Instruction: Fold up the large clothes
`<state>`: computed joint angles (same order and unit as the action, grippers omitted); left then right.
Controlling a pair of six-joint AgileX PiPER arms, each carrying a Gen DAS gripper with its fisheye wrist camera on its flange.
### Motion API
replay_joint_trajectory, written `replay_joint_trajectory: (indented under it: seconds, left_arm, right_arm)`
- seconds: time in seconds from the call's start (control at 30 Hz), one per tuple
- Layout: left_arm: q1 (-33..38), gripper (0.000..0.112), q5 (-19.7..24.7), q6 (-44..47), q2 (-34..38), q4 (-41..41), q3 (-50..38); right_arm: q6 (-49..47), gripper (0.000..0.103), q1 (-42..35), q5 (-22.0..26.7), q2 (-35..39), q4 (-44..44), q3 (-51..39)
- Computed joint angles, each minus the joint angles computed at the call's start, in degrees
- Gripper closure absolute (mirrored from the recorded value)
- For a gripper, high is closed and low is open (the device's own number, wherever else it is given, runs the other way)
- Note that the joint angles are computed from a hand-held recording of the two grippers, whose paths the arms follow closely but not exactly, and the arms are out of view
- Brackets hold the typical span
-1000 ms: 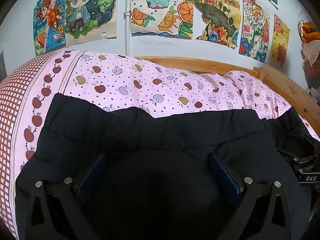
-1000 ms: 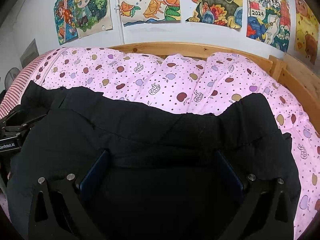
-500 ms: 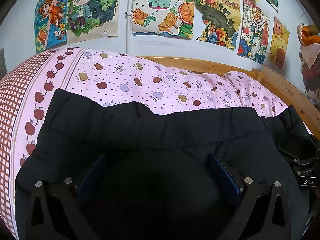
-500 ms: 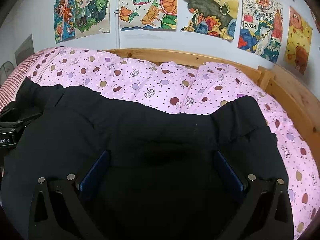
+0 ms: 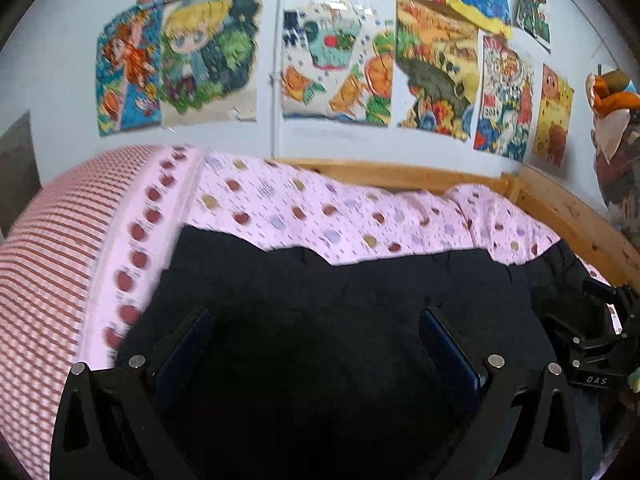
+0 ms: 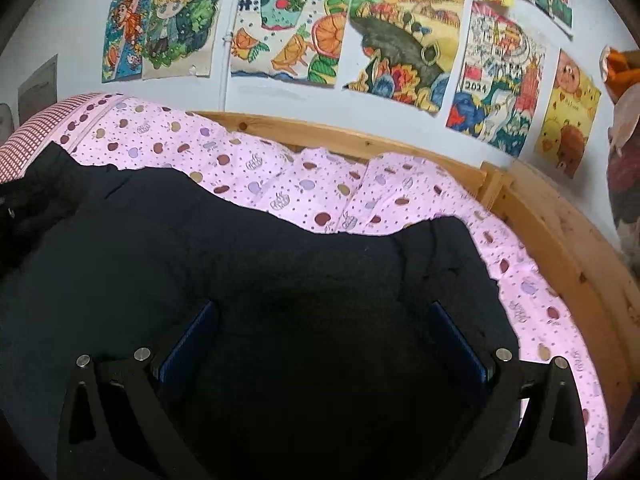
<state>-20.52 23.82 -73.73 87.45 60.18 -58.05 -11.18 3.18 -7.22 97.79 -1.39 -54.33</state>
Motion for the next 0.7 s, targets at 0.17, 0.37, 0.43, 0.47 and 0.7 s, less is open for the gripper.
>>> replay_joint_trajectory:
  seconds: [0.17, 0.37, 0.43, 0.47, 0.7]
  left_arm:
    - [1.8, 0.009, 2.0, 3.9, -5.2, -0.9, 2.0]
    - [8.0, 0.009, 2.2, 12.9, -10.2, -7.9, 4.5]
    - [10.5, 0.009, 1.7, 16.5, -11.6, -11.1, 5.7]
    - [11.3, 0.009, 1.6, 17.5, -12.0, -12.0, 6.2]
    - [17.8, 0.009, 0.3, 36.1, -14.3, -29.9, 8.3]
  right_arm:
    - [-14.4, 0.001, 1.8, -5.0, -4.7, 11.5, 5.1]
    - [-18.9, 0.001, 3.5, -7.8, -10.5, 13.4, 9.3]
    - [-21.3, 0.001, 4.1, -8.8, -12.2, 15.5, 10.3]
    - [-21.7, 0.001, 4.2, -9.0, -13.0, 15.6, 10.7]
    - [-25.5, 0.001, 5.2, -9.1, -17.9, 18.6, 12.9]
